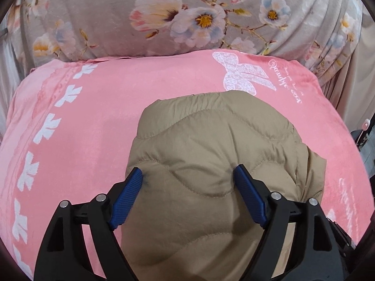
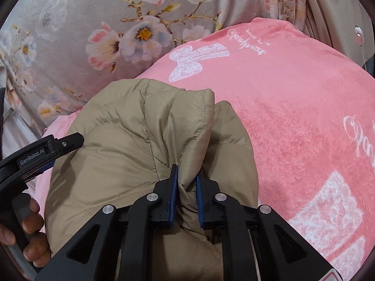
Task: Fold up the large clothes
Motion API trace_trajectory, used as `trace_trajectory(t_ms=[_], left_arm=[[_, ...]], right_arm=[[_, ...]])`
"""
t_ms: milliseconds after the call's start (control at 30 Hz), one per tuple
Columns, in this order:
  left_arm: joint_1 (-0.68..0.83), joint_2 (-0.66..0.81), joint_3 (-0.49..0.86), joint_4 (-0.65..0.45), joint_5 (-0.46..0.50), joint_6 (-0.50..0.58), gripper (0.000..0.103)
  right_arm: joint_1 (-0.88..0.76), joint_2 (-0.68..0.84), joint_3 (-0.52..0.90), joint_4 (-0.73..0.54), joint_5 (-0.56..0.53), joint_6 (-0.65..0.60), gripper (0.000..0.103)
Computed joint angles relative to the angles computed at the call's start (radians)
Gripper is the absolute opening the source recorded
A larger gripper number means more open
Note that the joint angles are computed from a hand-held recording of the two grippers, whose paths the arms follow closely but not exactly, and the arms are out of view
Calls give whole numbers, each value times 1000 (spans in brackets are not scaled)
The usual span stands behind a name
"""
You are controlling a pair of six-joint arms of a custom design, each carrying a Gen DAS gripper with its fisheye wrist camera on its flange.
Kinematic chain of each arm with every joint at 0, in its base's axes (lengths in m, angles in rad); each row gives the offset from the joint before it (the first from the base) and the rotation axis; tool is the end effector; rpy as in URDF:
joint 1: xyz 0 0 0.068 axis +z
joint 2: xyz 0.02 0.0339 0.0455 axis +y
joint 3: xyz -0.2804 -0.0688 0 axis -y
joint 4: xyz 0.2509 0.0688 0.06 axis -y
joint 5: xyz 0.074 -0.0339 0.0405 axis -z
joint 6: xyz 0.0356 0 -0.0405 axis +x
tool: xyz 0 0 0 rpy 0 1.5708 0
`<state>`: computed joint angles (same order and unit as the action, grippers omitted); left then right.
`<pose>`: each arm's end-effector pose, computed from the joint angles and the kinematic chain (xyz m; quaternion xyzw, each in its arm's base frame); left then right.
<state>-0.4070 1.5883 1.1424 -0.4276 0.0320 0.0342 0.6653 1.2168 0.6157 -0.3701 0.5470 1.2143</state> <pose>0.3187 -0.1386 0.2558 0.2110 0.9157 -0.0781 0.3329 0.1865 0.1228 0.1979 0.3261 0.8638 0.0774 0.3761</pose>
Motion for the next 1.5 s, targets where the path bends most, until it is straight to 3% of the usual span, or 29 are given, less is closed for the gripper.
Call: trace_trajectory(t_ms=[233, 733, 1500], left_arm=[[-38, 30, -65, 115, -75, -7, 86], [-69, 97, -106, 244, -122, 10, 98], [-98, 131, -171, 405, -187, 30, 98]], right_arm=[[-15, 55, -45, 103, 6, -24, 14], [-70, 71, -127, 268, -46, -62, 17], [-74, 64, -150, 301, -50, -69, 18]])
